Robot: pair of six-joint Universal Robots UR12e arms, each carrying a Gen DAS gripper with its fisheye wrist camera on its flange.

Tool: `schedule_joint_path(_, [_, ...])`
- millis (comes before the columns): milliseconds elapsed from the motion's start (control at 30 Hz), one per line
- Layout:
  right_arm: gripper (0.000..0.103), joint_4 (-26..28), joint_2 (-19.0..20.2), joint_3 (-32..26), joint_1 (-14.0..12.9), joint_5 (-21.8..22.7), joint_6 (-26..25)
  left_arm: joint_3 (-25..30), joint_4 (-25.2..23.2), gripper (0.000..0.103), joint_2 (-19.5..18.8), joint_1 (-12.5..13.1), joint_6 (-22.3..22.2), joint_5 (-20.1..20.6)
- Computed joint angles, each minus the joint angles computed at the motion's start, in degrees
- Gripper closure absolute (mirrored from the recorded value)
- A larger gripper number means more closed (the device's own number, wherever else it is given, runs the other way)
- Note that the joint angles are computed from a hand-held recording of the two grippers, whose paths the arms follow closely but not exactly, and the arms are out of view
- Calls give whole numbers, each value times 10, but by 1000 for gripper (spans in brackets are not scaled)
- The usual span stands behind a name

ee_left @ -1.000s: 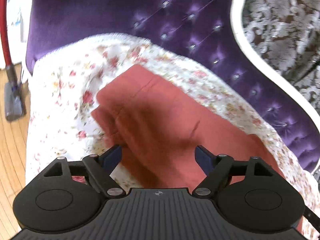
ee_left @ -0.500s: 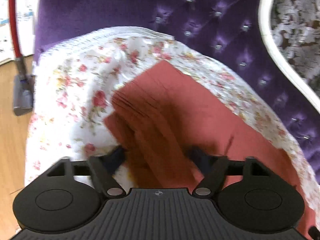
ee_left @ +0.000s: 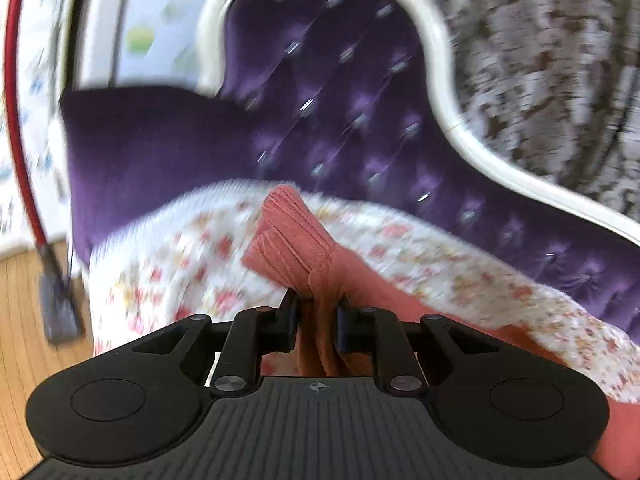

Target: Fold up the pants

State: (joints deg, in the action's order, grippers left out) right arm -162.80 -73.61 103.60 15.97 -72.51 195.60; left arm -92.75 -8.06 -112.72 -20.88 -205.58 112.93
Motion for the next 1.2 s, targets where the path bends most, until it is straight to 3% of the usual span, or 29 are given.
schedule_joint_path(100, [79,-17,2,10,4,5,-15,13,32,86,0,-17,61,-2])
schedule_joint_path(200, [80,-61,-10,31,-13,36,34,33,60,86,-7,-41,133,-7])
schedule_joint_path(400, [80,-71,-57,70,-43,-42,76,75,80,86,-39,-89,233,-86])
schedule_joint_path(533, [80,-44,-85,95,-67,-96,109,109,15,80,-71,-115,276,-164])
schedule_joint_path(667, [80,-9,-106,111,-85,-120,134,152,-132,77,-98,-117,270,-262])
schedule_joint_path(767, [80,-9,-120,124,-94,-124,137,141,-125,69,-94,-115,264,-298])
schedule_joint_path(867, [79,-25,-122,125,-95,-134,135,121,-88,53,-79,-107,272,-325])
schedule_joint_path(967, [75,-58,-117,124,-93,-146,143,108,-60,50,-68,-99,253,-318])
schedule_joint_path(1067, [42,-92,-100,115,-93,-139,153,100,-43,45,-65,-92,226,-281])
schedule_joint_path(1133, [39,-101,-93,111,-98,-122,148,102,-66,45,-68,-86,203,-253])
schedule_joint_path(1200, [39,-96,-83,102,-98,-114,135,101,-100,45,-70,-77,177,-252])
